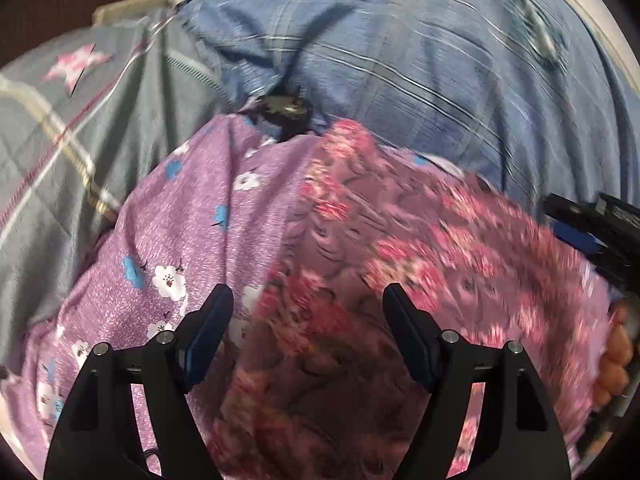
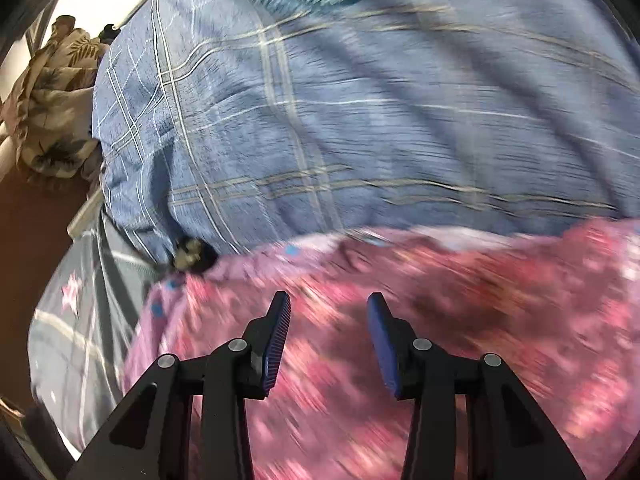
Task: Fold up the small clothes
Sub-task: 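Smooth the folded shirt flat with both open grippers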
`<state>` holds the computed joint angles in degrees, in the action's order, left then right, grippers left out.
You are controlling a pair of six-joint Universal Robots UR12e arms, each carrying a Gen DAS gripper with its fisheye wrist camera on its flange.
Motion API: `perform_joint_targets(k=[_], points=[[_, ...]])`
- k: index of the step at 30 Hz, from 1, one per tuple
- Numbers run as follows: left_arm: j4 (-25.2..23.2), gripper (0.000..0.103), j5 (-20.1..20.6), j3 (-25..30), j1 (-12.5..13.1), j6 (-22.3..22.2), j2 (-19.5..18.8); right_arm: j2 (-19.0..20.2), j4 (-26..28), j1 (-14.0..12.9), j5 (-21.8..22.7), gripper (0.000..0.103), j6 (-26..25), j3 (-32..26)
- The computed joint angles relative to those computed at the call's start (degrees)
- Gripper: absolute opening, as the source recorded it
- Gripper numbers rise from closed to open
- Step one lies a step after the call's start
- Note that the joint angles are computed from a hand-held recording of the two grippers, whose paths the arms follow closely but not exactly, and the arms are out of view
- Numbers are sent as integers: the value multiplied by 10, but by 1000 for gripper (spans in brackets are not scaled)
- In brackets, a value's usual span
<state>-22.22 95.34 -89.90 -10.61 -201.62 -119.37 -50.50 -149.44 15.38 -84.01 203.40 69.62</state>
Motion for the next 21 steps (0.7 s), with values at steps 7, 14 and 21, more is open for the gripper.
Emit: perform_joint_targets(k=[7, 14, 21], points=[[-63, 84, -3, 12, -12, 102, 1, -64, 40, -13, -86, 42, 8, 91], [-115, 100, -73, 22, 11, 58, -7, -71, 70, -19, -137, 41, 43, 130], [-39, 100, -10, 1, 2, 60, 13, -53, 86, 9, -135, 43, 10, 68]])
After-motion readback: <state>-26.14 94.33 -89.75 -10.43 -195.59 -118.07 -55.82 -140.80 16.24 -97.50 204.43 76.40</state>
